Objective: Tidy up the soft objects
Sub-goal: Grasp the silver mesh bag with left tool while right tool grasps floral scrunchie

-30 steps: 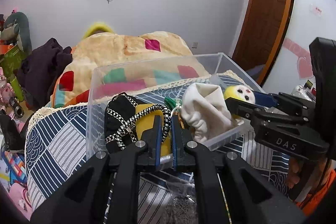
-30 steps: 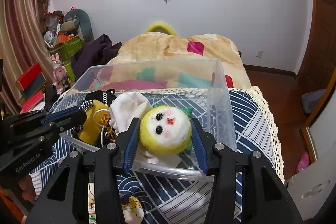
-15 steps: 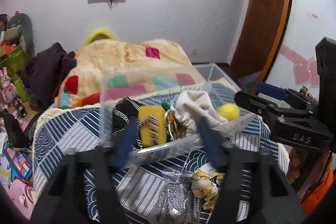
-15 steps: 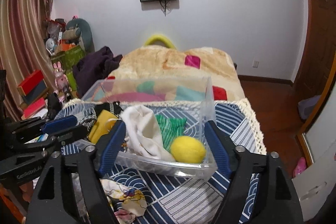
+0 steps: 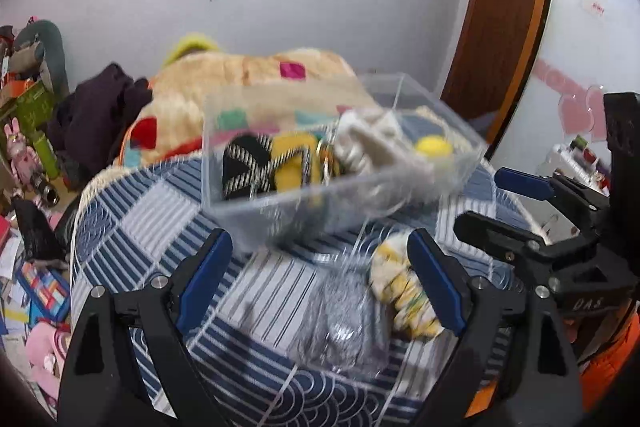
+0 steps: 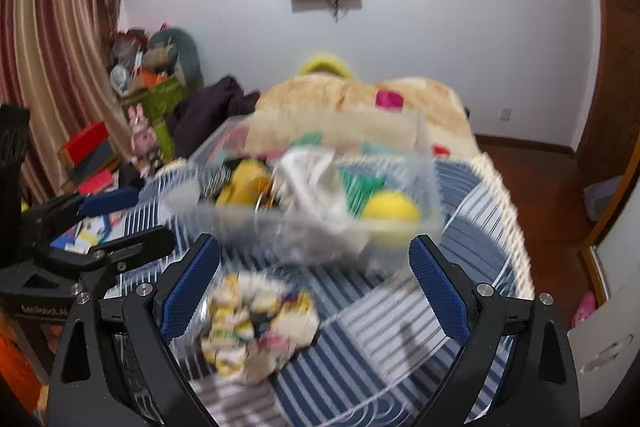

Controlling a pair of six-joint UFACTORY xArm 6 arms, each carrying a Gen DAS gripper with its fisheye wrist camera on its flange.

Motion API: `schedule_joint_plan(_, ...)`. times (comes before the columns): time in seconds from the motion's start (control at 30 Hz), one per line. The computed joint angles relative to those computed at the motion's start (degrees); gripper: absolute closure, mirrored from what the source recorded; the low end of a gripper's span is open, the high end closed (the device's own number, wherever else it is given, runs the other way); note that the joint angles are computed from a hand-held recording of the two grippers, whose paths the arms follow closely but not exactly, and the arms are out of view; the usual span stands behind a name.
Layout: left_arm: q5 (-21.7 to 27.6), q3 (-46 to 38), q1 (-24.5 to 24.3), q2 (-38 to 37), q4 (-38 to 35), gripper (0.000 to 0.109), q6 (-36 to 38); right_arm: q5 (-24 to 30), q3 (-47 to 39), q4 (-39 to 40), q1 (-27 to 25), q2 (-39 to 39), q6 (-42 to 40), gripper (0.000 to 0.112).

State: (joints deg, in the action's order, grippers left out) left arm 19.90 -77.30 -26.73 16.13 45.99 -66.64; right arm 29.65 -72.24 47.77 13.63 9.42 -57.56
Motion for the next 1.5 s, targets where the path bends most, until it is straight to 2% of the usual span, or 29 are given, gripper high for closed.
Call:
schedule_joint_plan(0.33, -1.5, 4.9, -0.6, 0.4, -11.2, 0.019, 8.7, 7.4, 2.2, -2.4, -0.8, 0.6, 1.8, 0.018)
schedule_joint_plan(0.43, -1.1, 5.3, -0.8, 1.0, -13.3, 0.020, 9.8, 9.2, 2.2, -2.7, -0.6, 0.9, 0.7, 0.030)
schedule_joint_plan(0.5, -3.1, 6.1, -0.5, 1.3, -16.0, 0.021, 11.1, 10.6, 1.5, -3.4, -0.6, 1.6, 1.0, 0.045)
schedule_joint_plan(0.57, -5.4, 6.8, -0.2, 1.5, -18.0, 0.026, 12.2, 8.7, 2.3, -3.6, -0.2, 1.4, 0.6, 0.053)
schedule_joint_plan(0.67, -7.7, 7.0, -0.2, 2.0, -22.0, 0.038, 15.5, 9.8, 2.2, -2.7, -0.7, 1.1, -0.1, 0.079)
schedule_joint_plan(0.7, -8.2, 6.9, -0.3, 2.3, -23.3, 0.043, 16.6, 9.7, 2.2, -2.7, -0.8, 1.1, 0.2, 0.085)
schedule_joint_plan(0.77, -9.7, 6.8, -0.6, 2.7, -27.5, 0.052, 20.5, 9.0, 2.6, -2.2, -1.1, 0.7, 0.1, 0.090)
schedule_joint_plan(0.83, -10.4, 6.2, -1.1, 3.4, -31.8, 0.065, 25.0, 8.4, 2.9, -1.6, -1.5, 0.3, -0.2, 0.093)
schedule_joint_plan(0.9, -10.4, 5.6, -1.6, 3.7, -32.0, 0.076, 25.8, 7.5, 3.1, -1.5, -1.8, 0.1, -0.2, 0.094)
schedule_joint_plan(1.03, -9.2, 4.6, -1.8, 3.4, -23.4, 0.087, 19.3, 5.8, 3.8, -0.5, -2.1, -1.2, -0.5, 0.097)
schedule_joint_plan(1.1, -8.5, 4.5, -1.9, 2.8, -20.6, 0.089, 17.3, 5.2, 4.0, 0.5, -2.3, -1.8, -1.2, 0.101)
schedule_joint_plan(1.23, -6.2, 4.1, -2.1, 0.9, -8.7, 0.090, 8.6, 4.3, 3.9, 3.2, -2.4, -2.6, -3.0, 0.101)
schedule_joint_plan(1.43, -5.1, 4.3, -1.8, -1.9, 0.9, 0.090, 0.3, 6.1, 3.3, 3.0, -2.9, -2.4, -3.1, 0.100)
schedule_joint_plan(1.47, -4.9, 4.5, -1.7, -2.5, 2.5, 0.090, -1.3, 6.4, 3.1, 1.4, -2.8, -2.0, -1.8, 0.092)
schedule_joint_plan(1.5, -4.7, 4.6, -1.5, -3.0, 4.1, 0.090, -2.8, 6.7, 2.9, 0.2, -2.6, -1.6, -0.7, 0.074)
